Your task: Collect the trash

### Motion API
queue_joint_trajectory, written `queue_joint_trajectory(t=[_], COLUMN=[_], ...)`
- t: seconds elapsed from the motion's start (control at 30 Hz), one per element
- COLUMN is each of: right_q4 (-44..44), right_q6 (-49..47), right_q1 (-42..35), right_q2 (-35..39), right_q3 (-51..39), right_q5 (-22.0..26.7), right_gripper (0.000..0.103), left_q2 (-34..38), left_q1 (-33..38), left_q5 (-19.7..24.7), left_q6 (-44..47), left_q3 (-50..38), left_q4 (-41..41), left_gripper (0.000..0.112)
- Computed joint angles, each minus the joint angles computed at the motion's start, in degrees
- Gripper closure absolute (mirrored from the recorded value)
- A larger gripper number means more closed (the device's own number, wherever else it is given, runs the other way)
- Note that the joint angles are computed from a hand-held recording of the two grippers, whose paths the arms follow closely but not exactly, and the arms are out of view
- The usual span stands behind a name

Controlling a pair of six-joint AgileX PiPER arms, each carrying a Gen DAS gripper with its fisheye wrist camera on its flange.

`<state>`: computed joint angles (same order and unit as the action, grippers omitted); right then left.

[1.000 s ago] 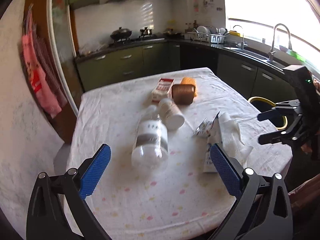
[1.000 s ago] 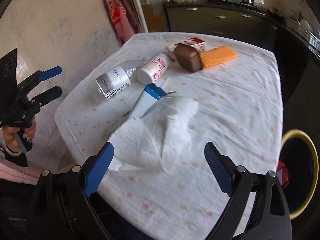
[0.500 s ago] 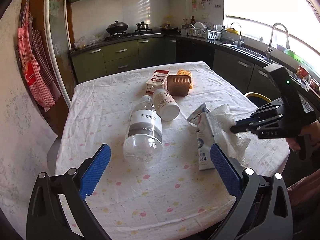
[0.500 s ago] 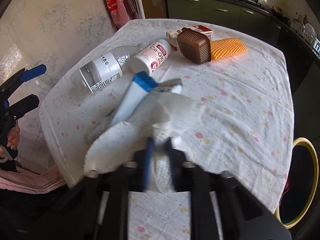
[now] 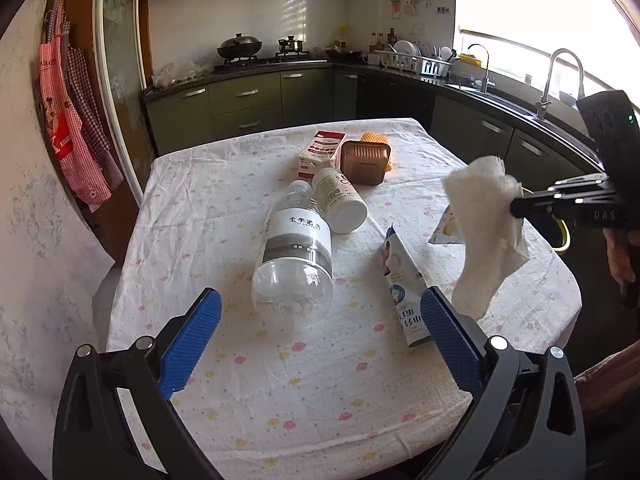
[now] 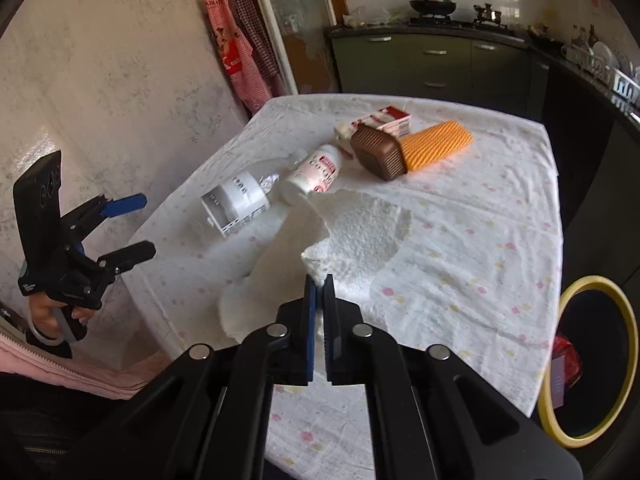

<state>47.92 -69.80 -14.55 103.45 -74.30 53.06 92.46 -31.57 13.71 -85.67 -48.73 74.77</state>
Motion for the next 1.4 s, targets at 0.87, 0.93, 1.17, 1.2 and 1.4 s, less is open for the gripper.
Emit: queue_joint_trajectory(t=[0.87,0.93,1.17,1.2,1.4], right_q4=[-14.06,-16.57,-25.43,-22.04,-3.10], right_q6=[-2.50,-3.45,2.42,0.24,-6.68], right_q1=[5.58,8.43,13.74,12.61,1.71], right_q2=[-2.00,-2.15,-0.90,-1.69,-4.41], right_q3=[2.81,4.32,7.22,6.91,-0.94], right_q5=[-11.54,-13.45,-21.87,-20.43,-0.93], right_gripper=[0.039,0.052,0.099,0.099,0.099], left_q2=[3.40,3.45,3.60,3.66,4.68], left_q1=[-1.01,-1.12,-0.55,-0.37,0.31], left_q5=[-0.92,-0.58,-1.48,-1.68,-2.66], left_q6=[4.04,4.25,4.55,4.58,5.36], left_q3=[-1.61,-1.72,-1.57,-1.57,-2.09], left_q4=[-3.61,-3.84,-4.11,-4.14,-5.31], left_gripper=[0.014,0.014,0.014,0.014,0.014])
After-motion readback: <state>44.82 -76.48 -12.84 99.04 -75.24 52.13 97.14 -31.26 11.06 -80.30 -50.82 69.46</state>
